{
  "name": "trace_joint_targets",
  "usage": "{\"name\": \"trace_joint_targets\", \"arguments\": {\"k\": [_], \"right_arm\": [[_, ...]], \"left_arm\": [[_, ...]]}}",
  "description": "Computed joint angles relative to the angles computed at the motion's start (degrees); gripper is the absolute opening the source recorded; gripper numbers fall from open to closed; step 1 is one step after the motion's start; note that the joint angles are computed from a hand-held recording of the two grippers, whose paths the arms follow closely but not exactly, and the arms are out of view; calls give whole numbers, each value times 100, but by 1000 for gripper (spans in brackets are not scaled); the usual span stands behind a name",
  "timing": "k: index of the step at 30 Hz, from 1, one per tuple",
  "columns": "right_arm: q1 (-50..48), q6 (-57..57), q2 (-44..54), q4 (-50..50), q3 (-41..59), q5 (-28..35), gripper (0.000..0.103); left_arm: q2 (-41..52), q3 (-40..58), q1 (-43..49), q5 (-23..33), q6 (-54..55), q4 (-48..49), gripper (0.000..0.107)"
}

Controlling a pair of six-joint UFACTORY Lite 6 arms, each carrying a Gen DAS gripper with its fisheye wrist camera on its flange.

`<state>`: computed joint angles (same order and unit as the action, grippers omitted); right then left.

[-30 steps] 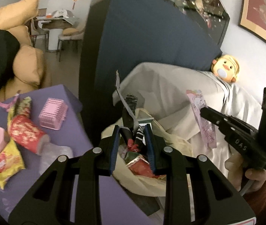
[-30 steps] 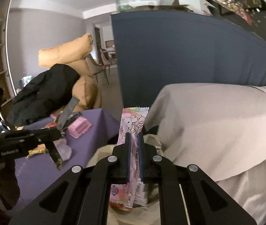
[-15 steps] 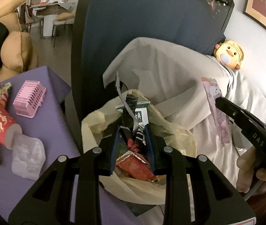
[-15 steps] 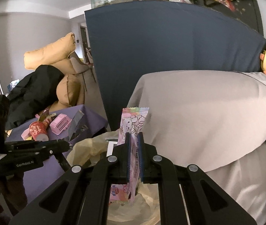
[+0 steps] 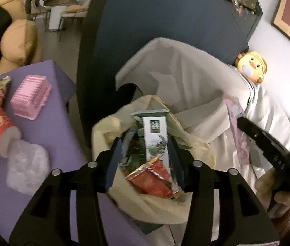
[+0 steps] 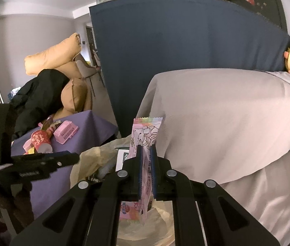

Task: Collect trash
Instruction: 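Open the left gripper to drop the black wrapper while the right lowers the pink wrapper, then open the right gripper to drop the pink wrapper while the left returns to the table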

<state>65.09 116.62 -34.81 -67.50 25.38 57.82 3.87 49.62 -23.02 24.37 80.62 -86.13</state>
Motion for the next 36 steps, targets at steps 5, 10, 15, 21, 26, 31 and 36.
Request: {"name": "trace_joint_targets", "arguments": {"k": [5, 10, 15, 21, 26, 31, 36], "right_arm": [[-363, 152, 489, -256, 84, -768, 9], [-967, 541, 1181, -788, 222, -1907, 9], [-1274, 896, 2022, -1229, 586, -2355, 9], [-1585, 689, 2613, -1095, 955, -2650, 10], [-1582, 312, 2802, -675, 1212, -2444, 36], [-1364, -258, 2993, -173, 1654, -2042, 36], [-954, -544, 3344, -123, 2246, -1625, 49]], "left_arm": [[-872, -643, 790, 119, -51, 415, 45], [-1710, -1364, 1956, 513, 216, 939, 45], [-1771, -1558, 3413, 1242, 545, 1217, 45], [-1382, -1459, 4525, 1759, 935, 1177, 45], [-1163, -1388, 5071, 2046, 1164, 1149, 45], [-810, -1198, 5670, 2343, 1349, 1158, 45], [-403, -932, 6273, 2527, 1528, 1210, 45]]}}
